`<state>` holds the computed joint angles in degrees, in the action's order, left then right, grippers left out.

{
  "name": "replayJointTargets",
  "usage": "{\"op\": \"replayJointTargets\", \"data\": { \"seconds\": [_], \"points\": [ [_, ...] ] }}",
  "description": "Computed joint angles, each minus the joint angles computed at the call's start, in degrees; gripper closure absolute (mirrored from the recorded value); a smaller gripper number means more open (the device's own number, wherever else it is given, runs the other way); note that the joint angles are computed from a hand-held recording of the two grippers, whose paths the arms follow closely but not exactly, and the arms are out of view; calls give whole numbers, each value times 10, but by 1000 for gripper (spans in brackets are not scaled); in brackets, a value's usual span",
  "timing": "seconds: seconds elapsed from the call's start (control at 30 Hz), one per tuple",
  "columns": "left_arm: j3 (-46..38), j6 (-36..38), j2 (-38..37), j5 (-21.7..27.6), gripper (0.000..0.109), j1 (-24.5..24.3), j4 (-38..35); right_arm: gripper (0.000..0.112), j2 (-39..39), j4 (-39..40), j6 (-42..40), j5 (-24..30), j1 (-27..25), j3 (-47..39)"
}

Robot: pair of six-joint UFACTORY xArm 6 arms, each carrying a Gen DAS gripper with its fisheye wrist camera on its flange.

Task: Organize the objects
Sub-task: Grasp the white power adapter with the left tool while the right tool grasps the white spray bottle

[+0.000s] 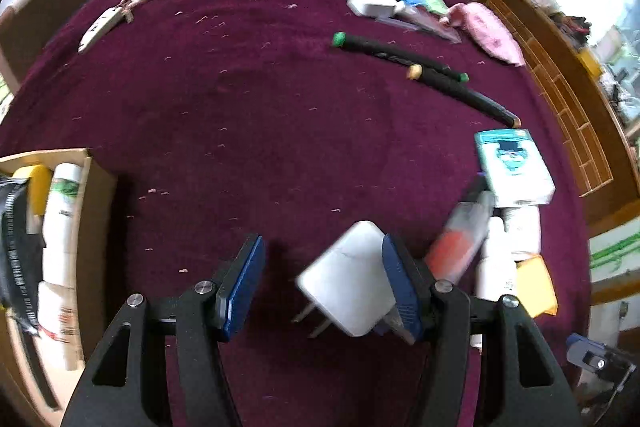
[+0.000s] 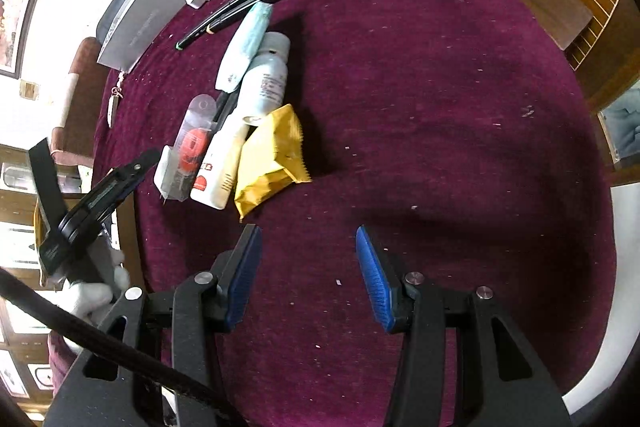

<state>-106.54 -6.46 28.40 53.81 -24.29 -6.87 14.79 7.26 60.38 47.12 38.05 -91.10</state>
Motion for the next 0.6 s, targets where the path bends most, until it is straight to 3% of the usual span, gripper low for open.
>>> {"op": "replayJointTargets", "data": {
  "seconds": [0.27, 0.43, 0.6],
  "points": [
    [24, 48, -18, -4, 52, -18, 8, 65, 8, 21, -17, -16, -3, -1],
    [6, 109, -10, 13, 53, -16, -3, 65, 57, 11, -35, 11, -6, -77],
    [51, 130, -44, 21, 54, -3, -37, 63, 95, 12, -42, 33, -8, -139]
  ]
}}
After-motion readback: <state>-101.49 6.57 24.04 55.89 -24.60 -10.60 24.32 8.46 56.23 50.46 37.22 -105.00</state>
